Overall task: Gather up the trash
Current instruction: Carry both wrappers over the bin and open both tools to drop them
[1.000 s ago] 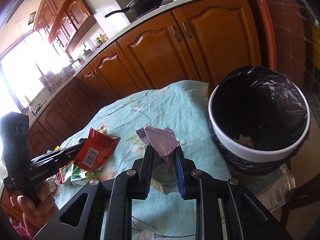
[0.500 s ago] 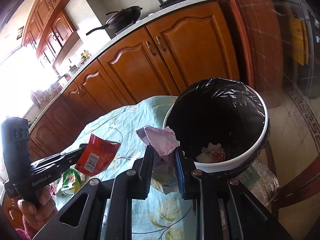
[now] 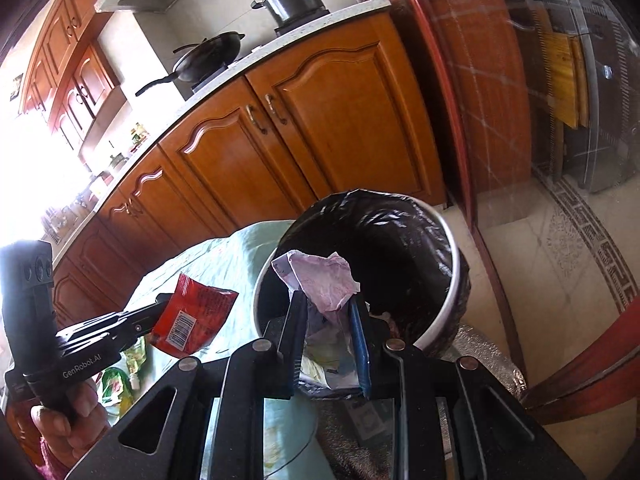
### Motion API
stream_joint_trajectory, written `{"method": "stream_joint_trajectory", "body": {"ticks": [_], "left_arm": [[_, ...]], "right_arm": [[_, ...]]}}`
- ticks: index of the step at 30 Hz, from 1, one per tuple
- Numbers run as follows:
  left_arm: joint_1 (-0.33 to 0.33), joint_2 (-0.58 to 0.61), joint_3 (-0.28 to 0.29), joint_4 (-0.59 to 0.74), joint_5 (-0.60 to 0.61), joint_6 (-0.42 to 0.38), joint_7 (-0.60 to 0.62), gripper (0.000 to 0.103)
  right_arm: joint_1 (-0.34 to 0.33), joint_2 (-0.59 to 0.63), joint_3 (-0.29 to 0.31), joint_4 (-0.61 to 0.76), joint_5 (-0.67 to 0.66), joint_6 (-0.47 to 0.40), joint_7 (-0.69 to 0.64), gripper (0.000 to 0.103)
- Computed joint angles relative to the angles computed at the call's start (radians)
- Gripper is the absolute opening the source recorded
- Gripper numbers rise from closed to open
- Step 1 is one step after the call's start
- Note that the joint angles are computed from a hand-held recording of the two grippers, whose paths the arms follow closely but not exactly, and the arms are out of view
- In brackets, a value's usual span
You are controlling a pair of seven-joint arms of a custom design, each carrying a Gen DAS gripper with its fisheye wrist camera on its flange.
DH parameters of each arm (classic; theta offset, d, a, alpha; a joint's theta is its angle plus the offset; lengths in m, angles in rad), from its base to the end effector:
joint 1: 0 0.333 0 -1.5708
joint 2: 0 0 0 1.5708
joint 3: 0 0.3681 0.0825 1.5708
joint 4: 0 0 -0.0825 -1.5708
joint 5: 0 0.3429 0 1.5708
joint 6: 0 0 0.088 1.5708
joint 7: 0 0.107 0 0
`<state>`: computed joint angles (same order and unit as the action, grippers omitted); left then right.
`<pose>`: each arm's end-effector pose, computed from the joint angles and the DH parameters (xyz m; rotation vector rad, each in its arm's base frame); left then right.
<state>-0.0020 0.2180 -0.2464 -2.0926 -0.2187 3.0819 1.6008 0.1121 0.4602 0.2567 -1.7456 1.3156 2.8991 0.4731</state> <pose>0.5929 -0.1201 0.4902 -1.8127 1.8831 -0.9501 0.6548 0.1606 0.4288 -1.6976 1.4008 -0.1782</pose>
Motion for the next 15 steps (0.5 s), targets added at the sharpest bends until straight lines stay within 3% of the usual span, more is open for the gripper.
{"method": "stream_joint_trajectory", "body": {"ticks": [4, 15], "left_arm": [[-0.049, 0.048, 0.051, 0.075, 0.064, -0.042, -0.050, 0.003], [-0.086, 0.153, 0.090, 0.233, 0.161, -0.157, -0.137, 0.003]], "right_arm": [[0.004, 0.025, -0.016, 0.028, -0.066, 0.001, 0.054, 0.022], [-0.018, 0.102, -0.014, 0.113, -0.350, -0.019, 0.289, 0.022]]}}
